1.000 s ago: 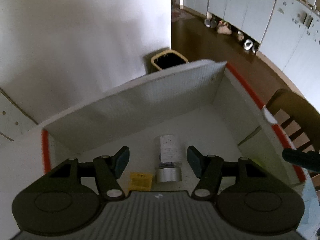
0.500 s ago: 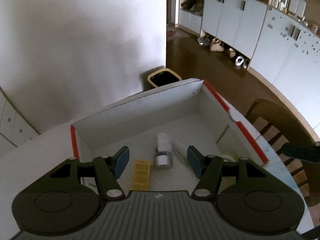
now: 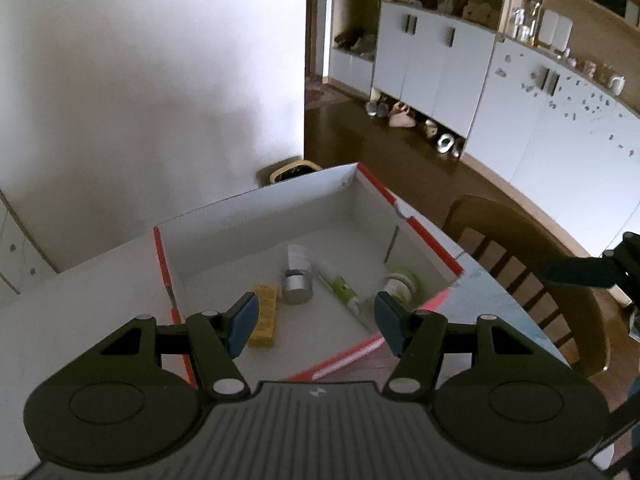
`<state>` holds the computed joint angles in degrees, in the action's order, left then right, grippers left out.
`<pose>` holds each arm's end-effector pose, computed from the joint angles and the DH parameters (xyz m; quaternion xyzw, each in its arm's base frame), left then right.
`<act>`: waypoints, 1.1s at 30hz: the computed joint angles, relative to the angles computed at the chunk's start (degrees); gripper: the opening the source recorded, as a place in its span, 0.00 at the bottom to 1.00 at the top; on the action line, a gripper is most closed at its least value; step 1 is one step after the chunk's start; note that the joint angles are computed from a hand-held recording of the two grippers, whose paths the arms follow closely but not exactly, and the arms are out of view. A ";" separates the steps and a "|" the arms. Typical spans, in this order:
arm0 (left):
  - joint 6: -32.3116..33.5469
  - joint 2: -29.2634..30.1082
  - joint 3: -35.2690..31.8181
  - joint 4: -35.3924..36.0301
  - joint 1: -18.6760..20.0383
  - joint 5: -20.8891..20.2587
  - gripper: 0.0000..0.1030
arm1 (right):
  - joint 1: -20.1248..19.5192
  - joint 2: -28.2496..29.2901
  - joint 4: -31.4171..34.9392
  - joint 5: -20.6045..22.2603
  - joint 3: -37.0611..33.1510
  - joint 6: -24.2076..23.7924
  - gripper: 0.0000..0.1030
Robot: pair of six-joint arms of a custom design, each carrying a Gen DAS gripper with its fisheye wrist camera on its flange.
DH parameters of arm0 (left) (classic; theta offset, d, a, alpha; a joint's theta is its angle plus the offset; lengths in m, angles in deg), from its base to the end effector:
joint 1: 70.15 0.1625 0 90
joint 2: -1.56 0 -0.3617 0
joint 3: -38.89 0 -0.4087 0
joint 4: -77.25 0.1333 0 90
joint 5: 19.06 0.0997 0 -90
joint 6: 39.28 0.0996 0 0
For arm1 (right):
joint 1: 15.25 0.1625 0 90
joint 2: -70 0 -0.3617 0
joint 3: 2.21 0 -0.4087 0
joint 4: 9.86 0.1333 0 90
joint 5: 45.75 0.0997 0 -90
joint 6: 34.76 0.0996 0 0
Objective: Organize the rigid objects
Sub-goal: 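Withdraw both tools from the red box toward the remaining items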
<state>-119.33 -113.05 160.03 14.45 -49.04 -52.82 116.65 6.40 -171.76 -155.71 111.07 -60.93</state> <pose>-0.2091 -0.3124 0.3435 0.0540 0.8533 -0.3661 0.3673 0.4432 -0.3453 0.1259 0.5132 -0.8196 0.2113 0.1425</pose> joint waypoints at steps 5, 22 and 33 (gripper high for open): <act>-5.64 -2.85 1.23 5.55 -5.96 -0.91 0.72 | 0.82 -3.85 -1.89 0.89 3.33 1.38 0.98; -24.14 -9.83 5.77 21.74 -24.27 -7.79 0.78 | 2.12 -16.51 -4.68 2.69 16.33 4.36 1.00; -32.82 -17.57 13.27 24.17 -32.40 -14.73 0.78 | 1.21 -22.29 -5.80 -1.06 24.44 5.99 1.00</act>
